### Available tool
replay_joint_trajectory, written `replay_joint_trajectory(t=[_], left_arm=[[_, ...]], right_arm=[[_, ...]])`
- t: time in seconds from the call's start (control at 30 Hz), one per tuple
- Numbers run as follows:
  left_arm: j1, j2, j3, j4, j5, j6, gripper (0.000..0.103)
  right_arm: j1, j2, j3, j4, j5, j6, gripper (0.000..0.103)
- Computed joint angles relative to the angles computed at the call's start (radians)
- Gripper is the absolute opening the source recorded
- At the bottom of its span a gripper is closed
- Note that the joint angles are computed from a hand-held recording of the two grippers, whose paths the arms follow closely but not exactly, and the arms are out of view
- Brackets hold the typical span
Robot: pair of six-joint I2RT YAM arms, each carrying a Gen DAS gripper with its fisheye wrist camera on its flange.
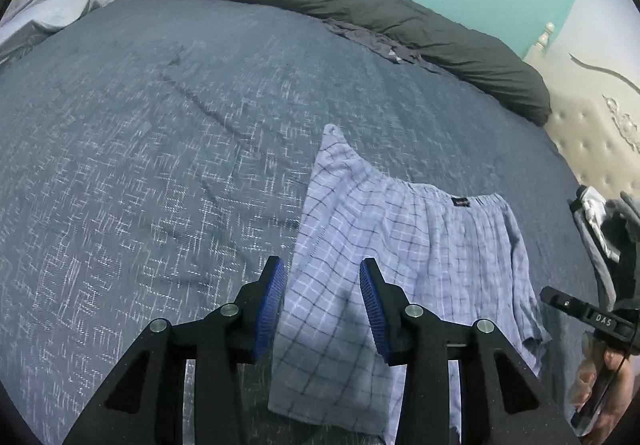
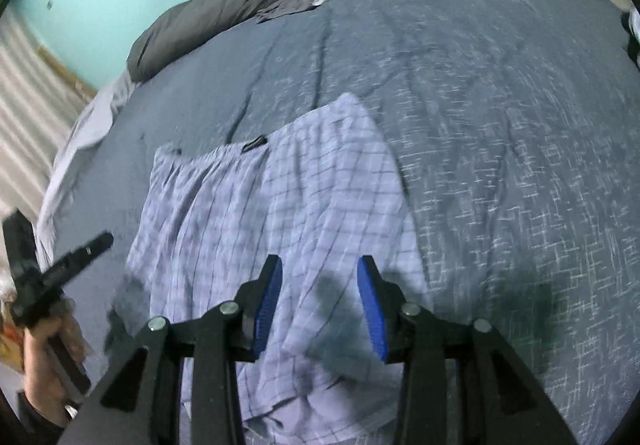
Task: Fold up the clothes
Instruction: 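Lower the shorts onto the bed and open both tools to release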
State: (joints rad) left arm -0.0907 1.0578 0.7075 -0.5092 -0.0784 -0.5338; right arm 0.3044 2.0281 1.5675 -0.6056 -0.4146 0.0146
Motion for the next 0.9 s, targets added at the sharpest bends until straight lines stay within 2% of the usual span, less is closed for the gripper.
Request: replay_joint_trajectory(t=[0.1,0.17,0.23,0.33,0.4,0.9], left_arm=[[-0.022,-0.013,-0.019,0.008,-0.025,-0.008,0.043],[-0.014,-0.009,-0.037,0.028,-0.01,-0.019,0.043],[-0.007,0.009,-0.048,0.047,0.006,-0.029,0.043],[-0.016,0.024,-0.044,0.063,0.01,-0.039,0.043],[-0.025,0.03,-0.041,0.072,0.004,-0.042,0.043],[-0.019,0.029,-0.04,0.072,0.01,-0.058,0.043]], right_arm=[[0.026,-0.01,-0.053,0.023,0.048,-0.04,0.039],[0.025,0.001,-0.063,0.017,0.043,-0.05,0.038],[0.029,0.007,-0.068,0.02,0.044,-0.058,0.02],[0.016,0.0,-0.076,0.038,0.04,-0.053,0.008],[0.0,-0.008,-0.08,0.048,0.034,-0.045,0.005],[-0.181,-0.046,-0.072,0.11,-0.072,0.044,0.002]])
